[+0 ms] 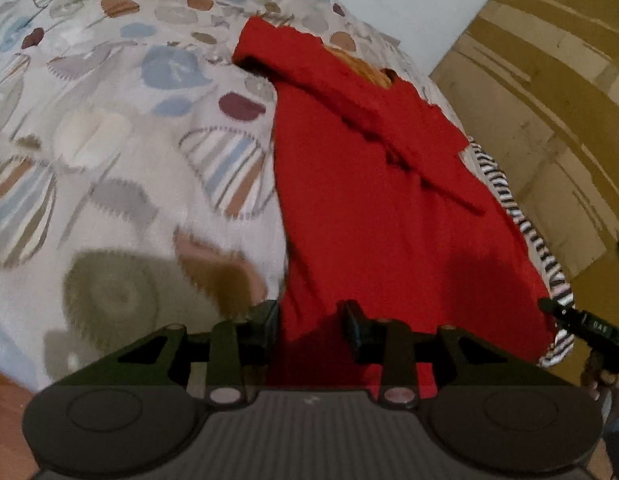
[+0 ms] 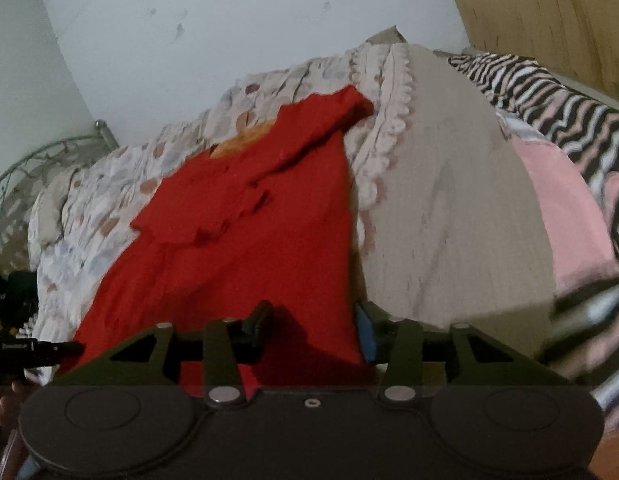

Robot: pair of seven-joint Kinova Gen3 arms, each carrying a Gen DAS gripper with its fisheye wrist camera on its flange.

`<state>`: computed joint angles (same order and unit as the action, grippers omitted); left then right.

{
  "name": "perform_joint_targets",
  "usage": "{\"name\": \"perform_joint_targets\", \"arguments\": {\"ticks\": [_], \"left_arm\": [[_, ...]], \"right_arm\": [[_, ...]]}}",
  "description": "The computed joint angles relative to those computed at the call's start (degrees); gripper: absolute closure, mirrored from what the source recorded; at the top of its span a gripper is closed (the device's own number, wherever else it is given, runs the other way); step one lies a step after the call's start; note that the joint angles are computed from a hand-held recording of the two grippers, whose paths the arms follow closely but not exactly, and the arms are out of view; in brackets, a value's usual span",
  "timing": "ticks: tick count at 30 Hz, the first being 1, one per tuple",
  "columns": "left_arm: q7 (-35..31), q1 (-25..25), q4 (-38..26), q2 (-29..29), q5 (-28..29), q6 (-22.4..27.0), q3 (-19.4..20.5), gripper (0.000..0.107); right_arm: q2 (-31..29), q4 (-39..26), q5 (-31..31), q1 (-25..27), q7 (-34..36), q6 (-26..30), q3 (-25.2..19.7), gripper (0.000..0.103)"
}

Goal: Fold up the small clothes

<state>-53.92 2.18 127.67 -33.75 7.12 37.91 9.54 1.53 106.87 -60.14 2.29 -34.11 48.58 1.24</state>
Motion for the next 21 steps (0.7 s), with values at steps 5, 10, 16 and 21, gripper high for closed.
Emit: {"name": "perform_joint_targets", "arguments": {"ticks": [5, 10, 16, 21], "left_arm": [[4.0, -2.4, -1.9, -4.6, -0.4, 4.3, 3.2, 0.096], [8.1, -5.9, -5.5, -10.2, -1.2, 7.1, 6.4, 0.098], [12.0, -7.0, -5.8, -6.4, 0.2, 12.2, 6.0, 0.098], [15.1, -8.2, -6.2, -8.2, -2.0, 16.4, 8.5, 0.094]], "right_arm": [[-4.6, 0.8, 6.8, 0.2, -3.9, 0.5, 0.4, 0.096], [-7.6, -0.3, 3.5, -0.5, -3.0, 5.8, 5.0, 0.098], [-7.0, -1.3, 8.4, -1.8, -7.1, 5.0, 4.4, 0.098], [-8.4, 1.9, 10.8, -2.7, -5.4, 1.3, 3.8, 0.088]]}}
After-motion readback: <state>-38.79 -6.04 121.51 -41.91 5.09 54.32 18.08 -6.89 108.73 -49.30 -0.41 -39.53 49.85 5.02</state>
